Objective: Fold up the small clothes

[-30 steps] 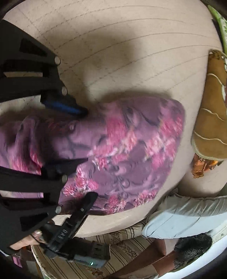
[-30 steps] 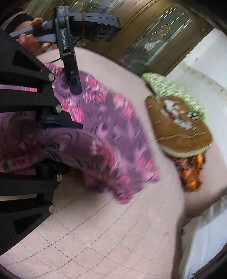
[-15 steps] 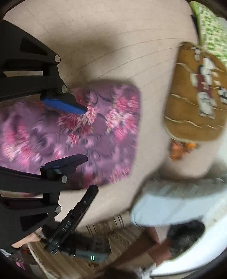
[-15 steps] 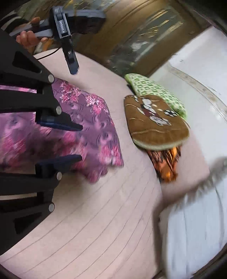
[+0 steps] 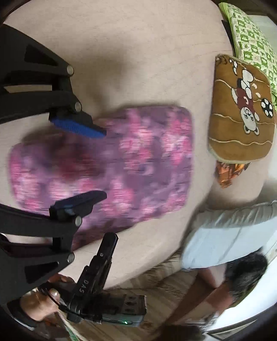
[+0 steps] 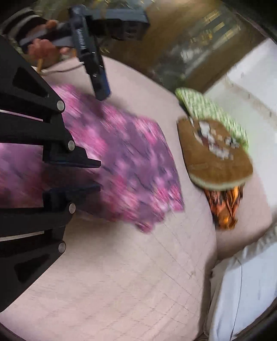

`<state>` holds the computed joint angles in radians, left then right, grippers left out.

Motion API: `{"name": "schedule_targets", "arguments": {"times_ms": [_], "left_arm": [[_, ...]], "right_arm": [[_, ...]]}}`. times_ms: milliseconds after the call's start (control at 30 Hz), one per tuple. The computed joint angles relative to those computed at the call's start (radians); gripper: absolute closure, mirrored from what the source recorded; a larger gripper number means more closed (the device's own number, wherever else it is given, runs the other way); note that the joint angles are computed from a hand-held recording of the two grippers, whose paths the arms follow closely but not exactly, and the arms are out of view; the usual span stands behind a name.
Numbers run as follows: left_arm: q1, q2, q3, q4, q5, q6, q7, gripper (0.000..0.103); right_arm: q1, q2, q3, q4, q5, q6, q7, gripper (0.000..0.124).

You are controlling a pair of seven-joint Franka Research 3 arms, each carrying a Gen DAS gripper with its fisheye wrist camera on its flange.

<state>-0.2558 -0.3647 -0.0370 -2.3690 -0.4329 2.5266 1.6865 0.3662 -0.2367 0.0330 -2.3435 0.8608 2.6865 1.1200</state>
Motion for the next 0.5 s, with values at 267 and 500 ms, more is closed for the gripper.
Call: {"name": "schedule_targets", "arguments": {"times_ms": [267,500], "left_arm": [[0.006,-0.039,-0.054,-0.102,0.167,0.011,-0.184,0.044],[0.04,-0.206,-0.123,-0.175,0.32,-0.052,-0.349,0.033]], "right_arm": [[-0.034,-0.067,0.068,-0.127,-0.244,0.01,0.27,0.108],[-0.149,-0.299,0.174,-0.203,-0.582,-0.098,0.568,0.038]]}}
